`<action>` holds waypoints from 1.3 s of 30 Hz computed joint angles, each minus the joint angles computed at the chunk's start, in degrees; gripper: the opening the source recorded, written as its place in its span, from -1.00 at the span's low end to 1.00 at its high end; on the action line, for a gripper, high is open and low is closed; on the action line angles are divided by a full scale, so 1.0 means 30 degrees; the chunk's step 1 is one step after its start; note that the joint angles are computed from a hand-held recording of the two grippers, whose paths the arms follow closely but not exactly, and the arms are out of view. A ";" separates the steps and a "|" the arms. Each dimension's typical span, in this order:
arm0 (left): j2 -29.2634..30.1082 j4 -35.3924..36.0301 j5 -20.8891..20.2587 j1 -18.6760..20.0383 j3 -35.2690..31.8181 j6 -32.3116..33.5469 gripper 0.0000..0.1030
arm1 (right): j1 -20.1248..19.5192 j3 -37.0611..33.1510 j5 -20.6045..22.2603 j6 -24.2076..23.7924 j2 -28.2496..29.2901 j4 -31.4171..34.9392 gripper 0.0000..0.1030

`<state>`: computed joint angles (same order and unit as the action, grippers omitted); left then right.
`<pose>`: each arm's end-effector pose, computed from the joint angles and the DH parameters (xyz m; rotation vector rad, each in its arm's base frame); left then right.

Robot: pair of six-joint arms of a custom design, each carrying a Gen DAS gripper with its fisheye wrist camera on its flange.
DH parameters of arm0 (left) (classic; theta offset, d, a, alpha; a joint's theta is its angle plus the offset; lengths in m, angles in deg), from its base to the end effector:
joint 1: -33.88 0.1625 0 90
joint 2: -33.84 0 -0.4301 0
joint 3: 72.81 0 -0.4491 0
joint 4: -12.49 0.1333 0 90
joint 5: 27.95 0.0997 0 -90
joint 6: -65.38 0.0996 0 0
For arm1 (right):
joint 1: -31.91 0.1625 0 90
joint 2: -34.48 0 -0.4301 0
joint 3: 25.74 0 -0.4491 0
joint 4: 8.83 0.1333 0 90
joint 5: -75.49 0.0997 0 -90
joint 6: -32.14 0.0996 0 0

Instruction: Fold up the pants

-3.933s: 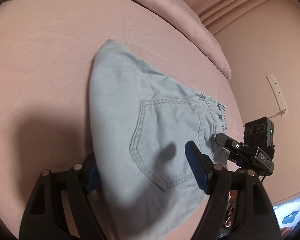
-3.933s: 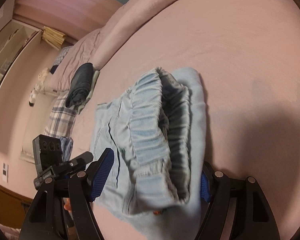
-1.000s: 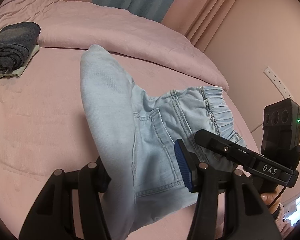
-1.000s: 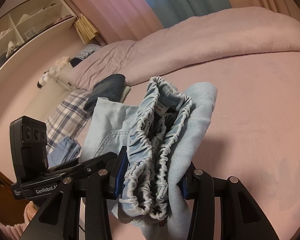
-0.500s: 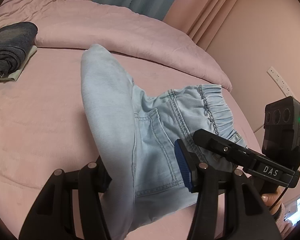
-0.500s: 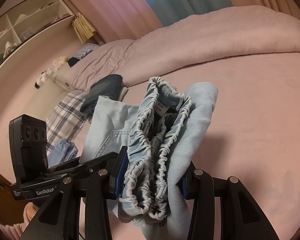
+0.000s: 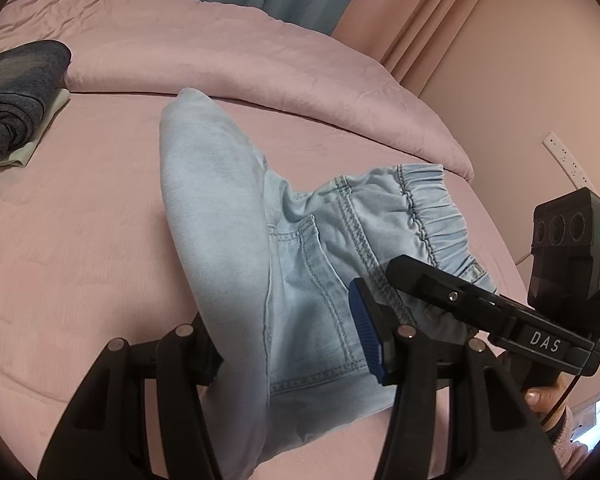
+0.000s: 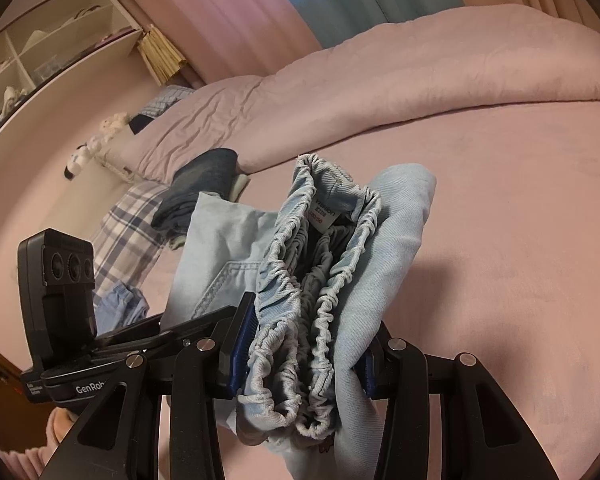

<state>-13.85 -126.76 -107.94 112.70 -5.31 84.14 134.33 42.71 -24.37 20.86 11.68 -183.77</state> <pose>-0.0165 -0.8602 0.2919 0.6720 2.7669 -0.7297 0.2963 -0.8048 -0.0048 0.4924 -2.7684 1.0056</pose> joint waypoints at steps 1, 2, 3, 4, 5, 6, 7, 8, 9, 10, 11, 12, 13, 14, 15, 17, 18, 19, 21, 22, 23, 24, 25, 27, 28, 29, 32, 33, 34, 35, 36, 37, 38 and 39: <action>0.0029 -0.0015 0.0035 -0.0014 -0.0016 -0.0017 0.03 | 0.0015 -0.0143 -0.0044 0.0003 0.0098 0.0018 -0.10; 0.0067 -0.0024 0.0063 -0.0021 -0.0053 -0.0026 0.03 | 0.0017 -0.0267 -0.0067 -0.0013 0.0169 0.0042 -0.10; 0.0104 -0.0040 0.0082 -0.0040 -0.0080 -0.0038 0.03 | 0.0031 -0.0367 -0.0097 0.0009 0.0246 0.0033 -0.10; 0.0133 -0.0058 0.0104 -0.0053 -0.0105 -0.0041 0.03 | 0.0023 -0.0501 -0.0092 0.0009 0.0319 0.0076 -0.10; 0.0104 -0.0131 0.0127 -0.0059 -0.0033 -0.0064 0.03 | 0.0023 -0.0621 -0.0108 -0.0011 0.0388 0.0113 -0.10; 0.0197 -0.0134 0.0138 -0.0068 -0.0139 -0.0095 0.03 | 0.0030 -0.0707 -0.0138 -0.0028 0.0451 0.0107 -0.10; 0.0234 -0.0170 0.0151 -0.0075 -0.0149 -0.0107 0.03 | 0.0022 -0.0819 -0.0162 -0.0063 0.0507 0.0147 -0.10; 0.0293 -0.0130 0.0151 -0.0083 -0.0236 -0.0138 0.03 | 0.0020 -0.0929 -0.0189 -0.0057 0.0568 0.0178 -0.10; 0.0248 -0.0131 0.0123 -0.0068 -0.0181 -0.0116 0.03 | 0.0024 -0.1005 -0.0204 -0.0055 0.0619 0.0178 -0.10; 0.0234 -0.0165 0.0139 -0.0073 -0.0136 -0.0096 0.03 | 0.0014 -0.1097 -0.0221 -0.0059 0.0669 0.0191 -0.10; 0.0180 -0.0219 0.0149 -0.0073 -0.0034 -0.0104 0.03 | 0.0016 -0.1194 -0.0251 -0.0029 0.0722 0.0223 -0.10; 0.0195 -0.0197 0.0144 -0.0072 -0.0058 -0.0105 0.03 | 0.0003 -0.1276 -0.0255 0.0013 0.0760 0.0254 -0.10; 0.0207 -0.0197 0.0159 -0.0075 -0.0072 -0.0077 0.03 | -0.0004 -0.1260 -0.0267 0.0049 0.0768 0.0196 -0.10; 0.0090 -0.0313 0.0172 -0.0073 0.0136 -0.0073 0.03 | -0.0017 -0.1301 -0.0277 0.0067 0.0792 0.0189 -0.10; 0.0102 -0.0284 0.0179 -0.0073 0.0112 -0.0073 0.03 | -0.0014 -0.1392 -0.0296 0.0106 0.0841 0.0218 -0.10; 0.0105 -0.0329 0.0187 -0.0078 0.0132 -0.0092 0.03 | -0.0037 -0.1492 -0.0305 0.0160 0.0911 0.0198 -0.10; 0.0138 -0.0315 0.0212 -0.0069 0.0090 -0.0084 0.03 | -0.0048 -0.1604 -0.0318 0.0187 0.0974 0.0236 -0.10; 0.0169 -0.0250 0.0227 -0.0044 0.0029 -0.0084 0.03 | -0.0081 -0.1703 -0.0321 0.0227 0.1034 0.0282 -0.10; 0.0267 -0.0066 0.0272 0.0001 -0.0121 -0.0130 0.03 | -0.0088 -0.1936 -0.0405 0.0359 0.1176 0.0414 -0.10; 0.0316 0.0019 0.0348 0.0016 -0.0181 -0.0153 0.03 | -0.0119 -0.2101 -0.0443 0.0398 0.1270 0.0522 -0.10; 0.0375 0.0048 0.0484 -0.0040 -0.0224 -0.0225 0.03 | -0.0152 -0.2336 -0.0464 0.0462 0.1392 0.0695 -0.10; 0.0429 0.0105 0.0558 -0.0029 -0.0276 -0.0214 0.03 | -0.0150 -0.2495 -0.0493 0.0546 0.1493 0.0802 -0.10; 0.0491 0.0159 0.0641 -0.0003 -0.0331 -0.0226 0.03 | -0.0163 -0.2650 -0.0540 0.0633 0.1600 0.0920 -0.10; 0.0660 0.0401 0.0722 0.0076 -0.0546 -0.0336 0.03 | -0.0232 -0.3017 -0.0634 0.0795 0.1818 0.1220 -0.10; 0.0713 0.0528 0.0805 0.0117 -0.0603 -0.0390 0.03 | -0.0285 -0.3214 -0.0678 0.0910 0.1934 0.1436 -0.10; 0.0808 0.0638 0.0904 0.0142 -0.0723 -0.0417 0.03 | -0.0297 -0.3493 -0.0738 0.0982 0.2085 0.1664 -0.10; 0.0945 0.0755 0.1165 0.0199 -0.0886 -0.0300 0.03 | -0.0385 -0.4073 -0.0838 0.1150 0.2406 0.2219 -0.10; 0.0971 0.0778 0.1202 0.0222 -0.0938 -0.0254 0.03 | -0.0416 -0.4178 -0.0834 0.1173 0.2461 0.2296 -0.10; 0.0952 0.0808 0.1193 0.0251 -0.0941 -0.0223 0.03 | -0.0446 -0.4318 -0.0823 0.1219 0.2527 0.2416 -0.10; 0.0984 0.0874 0.1188 0.0289 -0.1041 -0.0187 0.03 | -0.0471 -0.4404 -0.0830 0.1227 0.2562 0.2499 -0.10; 0.1058 0.0933 0.1231 0.0322 -0.1184 -0.0124 0.03 | -0.0479 -0.4548 -0.0876 0.1217 0.2627 0.2622 -0.10; 0.1039 0.0975 0.1318 0.0354 -0.1216 -0.0066 0.04 | -0.0470 -0.4762 -0.0957 0.1219 0.2728 0.2793 -0.10; 0.1112 0.0992 0.1399 0.0368 -0.1316 -0.0059 0.04 | -0.0459 -0.4927 -0.1036 0.1243 0.2819 0.2901 -0.10; 0.1239 0.0985 0.1461 0.0368 -0.1439 -0.0072 0.04 | -0.0483 -0.4983 -0.1052 0.1255 0.2842 0.2960 -0.10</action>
